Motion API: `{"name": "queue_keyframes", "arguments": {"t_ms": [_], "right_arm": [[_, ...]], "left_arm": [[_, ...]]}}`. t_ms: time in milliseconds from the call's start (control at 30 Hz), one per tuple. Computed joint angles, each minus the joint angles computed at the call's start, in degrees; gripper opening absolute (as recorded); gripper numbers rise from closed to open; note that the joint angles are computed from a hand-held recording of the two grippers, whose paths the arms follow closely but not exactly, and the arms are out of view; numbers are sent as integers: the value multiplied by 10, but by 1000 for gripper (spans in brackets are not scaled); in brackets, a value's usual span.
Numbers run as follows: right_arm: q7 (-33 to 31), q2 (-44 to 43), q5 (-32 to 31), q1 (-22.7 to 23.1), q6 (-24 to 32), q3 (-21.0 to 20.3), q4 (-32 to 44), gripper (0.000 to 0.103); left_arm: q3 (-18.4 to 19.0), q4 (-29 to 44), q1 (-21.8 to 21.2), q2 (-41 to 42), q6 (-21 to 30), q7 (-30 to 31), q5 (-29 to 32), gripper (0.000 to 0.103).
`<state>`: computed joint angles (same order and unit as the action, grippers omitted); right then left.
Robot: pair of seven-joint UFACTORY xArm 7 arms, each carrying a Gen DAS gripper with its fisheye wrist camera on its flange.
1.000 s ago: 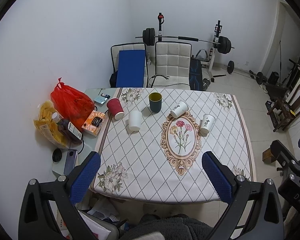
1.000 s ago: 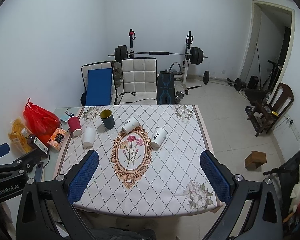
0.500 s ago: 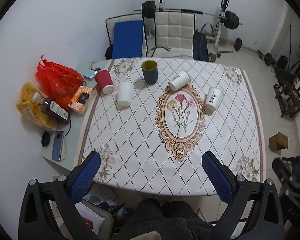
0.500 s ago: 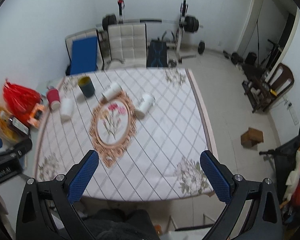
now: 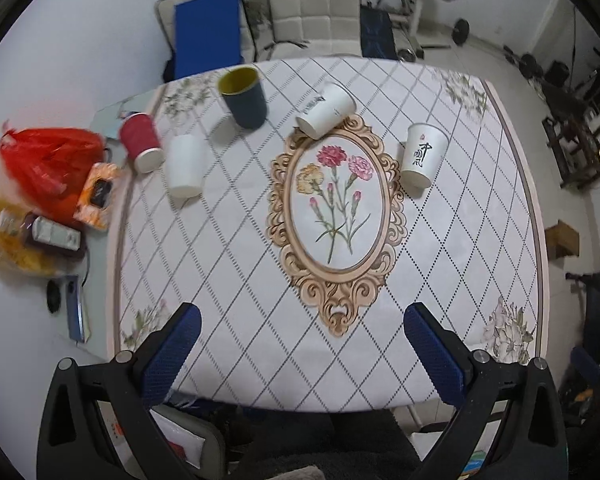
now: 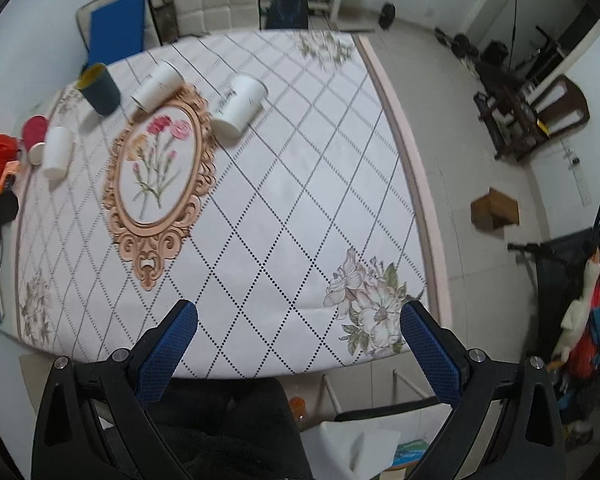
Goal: Flip cup upside down
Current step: 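Reach the right tool to the upright white calligraphy cup and grasp it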
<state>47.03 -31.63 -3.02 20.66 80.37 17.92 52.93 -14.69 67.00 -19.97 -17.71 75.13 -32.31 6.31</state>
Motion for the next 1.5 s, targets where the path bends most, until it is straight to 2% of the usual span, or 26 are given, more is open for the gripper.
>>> {"name": "queue_keyframes", "arguments": {"t_ms": [100, 267, 633, 967, 1167, 1367, 1500], "right_arm": [[3, 22, 9, -7, -37, -12, -27, 103], [6, 87, 2, -17, -78, -26, -31, 103], [-8, 233, -19, -38, -157, -73, 5, 103], [-32, 321, -10, -68, -217, -112, 38, 103], [-42, 343, -3, -84, -225, -124, 50, 103], [-53, 353, 3, -97, -226, -132, 53, 103], [-65, 351, 7, -108, -233, -138, 43, 103]], "left_arm": [[5, 24, 3, 52, -20, 14, 10, 103], [22, 84, 1, 147, -41, 37, 22, 103], [56, 266, -32, 353, -27, 85, 22, 103], [72, 486, -66, 546, 36, 154, -17, 103], [76, 609, -88, 640, 76, 210, -34, 101], [82, 697, -110, 709, 109, 252, -51, 98], [94, 797, -130, 776, 154, 269, -48, 96]]}}
